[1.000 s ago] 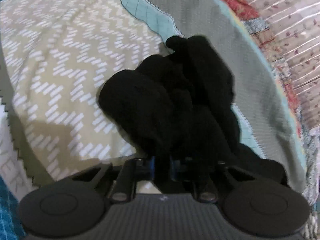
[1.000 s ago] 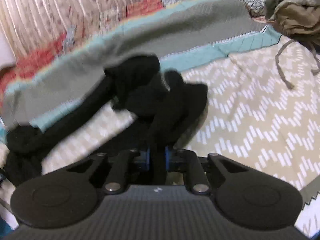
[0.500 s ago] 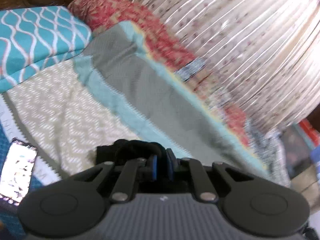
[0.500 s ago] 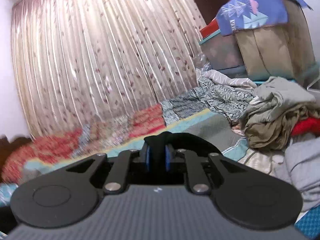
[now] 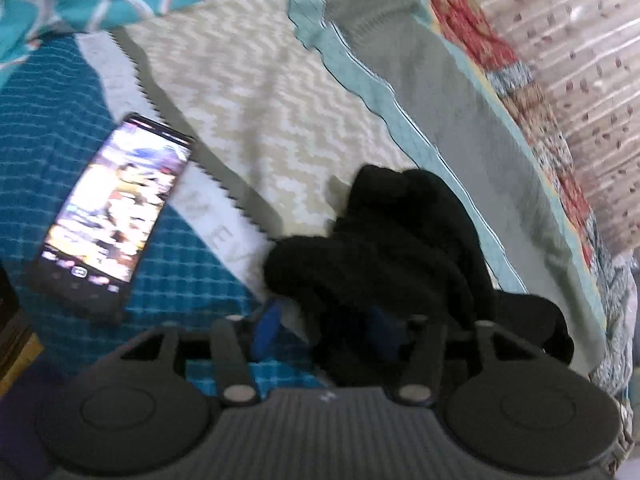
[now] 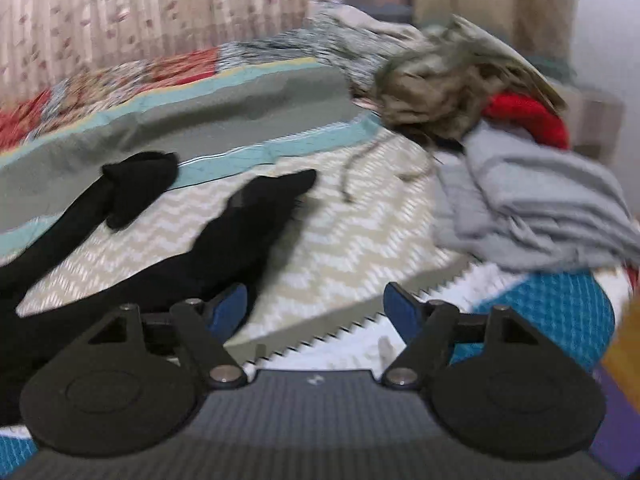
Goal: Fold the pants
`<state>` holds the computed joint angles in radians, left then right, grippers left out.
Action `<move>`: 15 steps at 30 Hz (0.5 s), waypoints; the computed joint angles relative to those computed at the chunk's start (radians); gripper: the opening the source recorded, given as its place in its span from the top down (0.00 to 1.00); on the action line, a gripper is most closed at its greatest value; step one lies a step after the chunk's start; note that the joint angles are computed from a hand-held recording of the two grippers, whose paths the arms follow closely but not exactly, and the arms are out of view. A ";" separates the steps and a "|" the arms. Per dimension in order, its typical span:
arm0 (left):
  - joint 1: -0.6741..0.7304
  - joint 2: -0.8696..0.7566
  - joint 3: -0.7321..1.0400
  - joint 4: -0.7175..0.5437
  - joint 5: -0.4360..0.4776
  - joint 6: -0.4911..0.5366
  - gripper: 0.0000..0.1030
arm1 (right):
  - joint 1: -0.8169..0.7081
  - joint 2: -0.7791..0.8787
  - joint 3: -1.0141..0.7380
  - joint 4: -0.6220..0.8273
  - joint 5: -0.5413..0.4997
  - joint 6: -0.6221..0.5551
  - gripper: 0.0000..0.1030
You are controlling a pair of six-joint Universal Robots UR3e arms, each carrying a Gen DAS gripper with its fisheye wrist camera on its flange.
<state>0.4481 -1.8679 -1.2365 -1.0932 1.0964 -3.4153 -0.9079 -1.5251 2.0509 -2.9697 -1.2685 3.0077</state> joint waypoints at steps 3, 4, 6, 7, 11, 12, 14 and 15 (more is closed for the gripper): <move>0.011 -0.015 -0.029 0.025 -0.054 -0.018 0.44 | -0.047 -0.030 0.023 0.056 0.053 0.073 0.25; 0.008 -0.037 -0.015 0.020 -0.072 -0.022 0.42 | -0.069 -0.031 0.015 0.088 0.089 0.083 0.25; -0.016 -0.084 0.008 0.045 -0.087 -0.037 0.34 | -0.060 -0.082 0.038 0.112 0.087 0.137 0.27; -0.031 -0.113 0.022 0.060 -0.082 -0.045 0.33 | -0.061 -0.086 0.041 0.111 0.089 0.153 0.29; -0.077 -0.194 0.083 0.048 -0.079 -0.059 0.84 | -0.094 -0.083 0.016 0.129 0.115 0.153 0.43; -0.081 -0.190 0.080 0.039 -0.081 -0.060 0.87 | -0.095 -0.075 0.000 0.134 0.116 0.149 0.45; -0.092 -0.160 0.094 0.011 -0.046 -0.053 0.89 | -0.099 -0.036 -0.050 0.142 0.130 0.141 0.51; -0.086 -0.136 0.094 0.000 -0.043 -0.042 0.89 | -0.095 -0.011 -0.078 0.137 0.133 0.149 0.51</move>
